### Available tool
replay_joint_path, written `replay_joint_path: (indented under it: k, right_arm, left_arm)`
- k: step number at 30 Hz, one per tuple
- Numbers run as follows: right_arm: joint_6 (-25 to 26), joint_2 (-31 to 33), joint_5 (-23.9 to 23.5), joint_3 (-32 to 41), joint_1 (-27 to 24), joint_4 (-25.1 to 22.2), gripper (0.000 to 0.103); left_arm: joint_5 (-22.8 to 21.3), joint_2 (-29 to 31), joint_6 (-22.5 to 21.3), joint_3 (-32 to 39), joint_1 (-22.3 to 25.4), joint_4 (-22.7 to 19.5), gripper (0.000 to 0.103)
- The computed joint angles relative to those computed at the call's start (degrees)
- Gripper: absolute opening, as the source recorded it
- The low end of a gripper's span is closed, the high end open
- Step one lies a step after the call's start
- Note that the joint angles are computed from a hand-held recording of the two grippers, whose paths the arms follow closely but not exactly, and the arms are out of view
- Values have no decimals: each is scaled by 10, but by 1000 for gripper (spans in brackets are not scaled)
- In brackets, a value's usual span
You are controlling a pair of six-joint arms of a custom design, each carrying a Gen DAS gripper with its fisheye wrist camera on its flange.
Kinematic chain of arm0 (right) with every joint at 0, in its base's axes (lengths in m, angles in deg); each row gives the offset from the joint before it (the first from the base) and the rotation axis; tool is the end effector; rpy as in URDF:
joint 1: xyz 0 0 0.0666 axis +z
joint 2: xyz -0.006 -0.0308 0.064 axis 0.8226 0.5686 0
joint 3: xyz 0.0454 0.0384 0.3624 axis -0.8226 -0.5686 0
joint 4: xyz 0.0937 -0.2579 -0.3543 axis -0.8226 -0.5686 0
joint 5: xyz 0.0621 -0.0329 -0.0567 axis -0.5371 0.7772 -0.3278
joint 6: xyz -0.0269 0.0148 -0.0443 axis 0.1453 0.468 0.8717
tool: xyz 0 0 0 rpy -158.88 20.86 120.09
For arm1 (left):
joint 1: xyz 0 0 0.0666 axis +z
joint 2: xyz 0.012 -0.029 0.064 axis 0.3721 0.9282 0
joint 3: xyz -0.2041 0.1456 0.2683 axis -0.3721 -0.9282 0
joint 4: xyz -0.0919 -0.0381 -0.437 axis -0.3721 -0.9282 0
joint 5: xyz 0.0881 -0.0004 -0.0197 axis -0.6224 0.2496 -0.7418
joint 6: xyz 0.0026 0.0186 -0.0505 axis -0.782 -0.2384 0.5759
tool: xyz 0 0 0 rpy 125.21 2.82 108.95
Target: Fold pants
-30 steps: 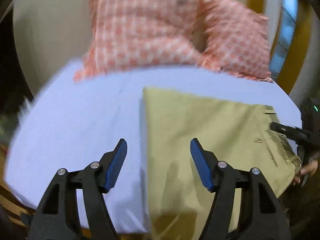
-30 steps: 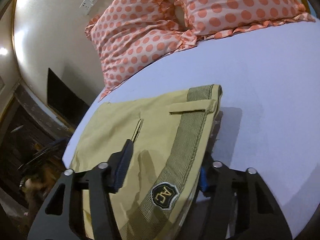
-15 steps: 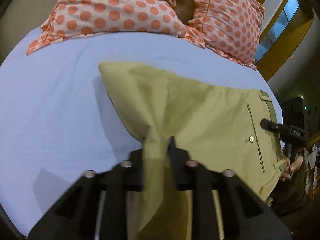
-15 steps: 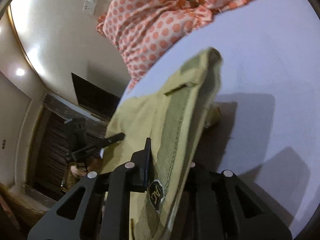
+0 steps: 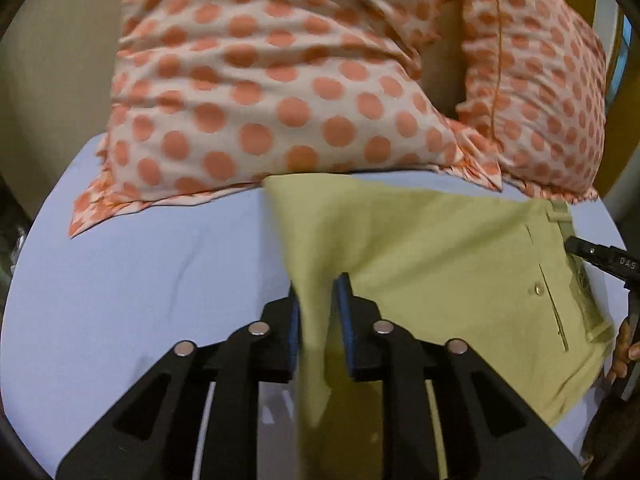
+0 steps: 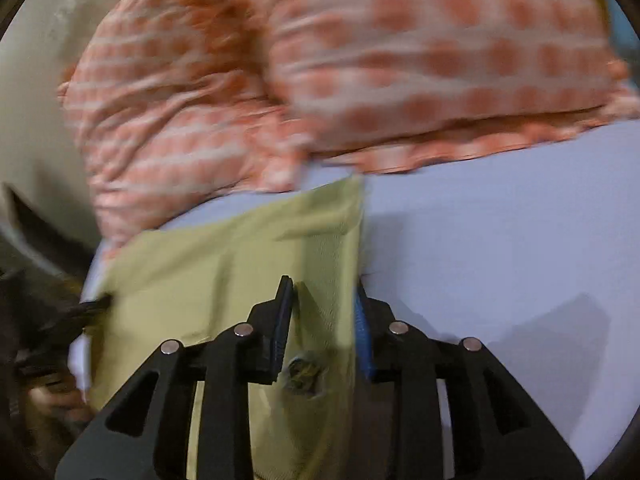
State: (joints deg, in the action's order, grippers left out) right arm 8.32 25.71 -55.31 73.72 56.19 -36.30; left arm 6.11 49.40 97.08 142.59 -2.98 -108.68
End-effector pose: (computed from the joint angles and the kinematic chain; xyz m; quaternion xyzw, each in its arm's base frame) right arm 0.6677 0.0286 0.3305 -0.1113 0.9215 0.2644 0.2619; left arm 0.5181 -0.2237 0.3537 -0.1457 0.9286 0.0410 0.3388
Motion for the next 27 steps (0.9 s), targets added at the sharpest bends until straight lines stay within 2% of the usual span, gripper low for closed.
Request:
replay_joint_path:
  k: [1, 2, 3, 4, 6, 7, 9, 10, 11, 12, 13, 15, 17, 19, 20, 22, 24, 27]
  right_arm:
    - [-14, -24, -7, -31, -11, 38, 45]
    - [-25, -45, -24, -56, -20, 65, 59]
    - [-31, -62, -58, -78, -28, 80, 63]
    - [-13, -75, -118, -92, -33, 68, 68]
    - [34, -83, -164, -98, -29, 24, 80]
    - [61, -88, -172, -104, -21, -1, 86]
    - [91, -86, -156, -105, -3, -35, 89]
    - [95, -76, -129, -98, 10, -52, 91]
    - [91, -71, -105, -98, 17, -55, 92]
    - [84, -74, -102, -106, 20, -40, 93]
    - [87, -77, -104, -108, 17, -40, 94]
    - [83, -96, -72, -122, 18, -39, 94]
    - [80, -144, -25, -166, 22, -8, 94]
    - [94, -215, -13, -243, 16, 42, 98]
    - [96, -239, -5, -266, 17, 56, 102]
    - [97, -303, 37, -336, 26, 97, 102]
    - [100, -338, 72, -380, 41, 111, 102]
    - [98, -349, 106, -406, 61, 109, 102]
  left_arm:
    - [-22, -17, 1, -16, -6, 1, 20]
    - [-38, -36, 1, -33, -14, 6, 24]
    - [-37, -57, -1, -52, -22, 20, 27]
    - [-17, -79, -5, -73, -31, 41, 35]
    - [24, -97, -16, -93, -46, 72, 49]
    - [42, -93, -21, -92, -55, 75, 58]
    - [77, -71, -21, -79, -61, 70, 64]
    - [103, -52, -16, -68, -61, 62, 69]
    - [118, -34, -7, -56, -59, 49, 76]
    - [131, -17, 0, -44, -57, 33, 77]
    - [113, -4, -4, -37, -62, 27, 78]
    - [86, -2, 1, -31, -72, 7, 79]
    - [57, -21, 22, -40, -90, -13, 88]
    - [3, -55, 44, -68, -119, -25, 99]
    - [-22, -70, 59, -81, -135, -34, 100]
    - [-54, -96, 95, -107, -165, -54, 101]
    - [-55, -104, 126, -122, -183, -72, 101]
    - [-60, -81, 153, -112, -196, -106, 101]
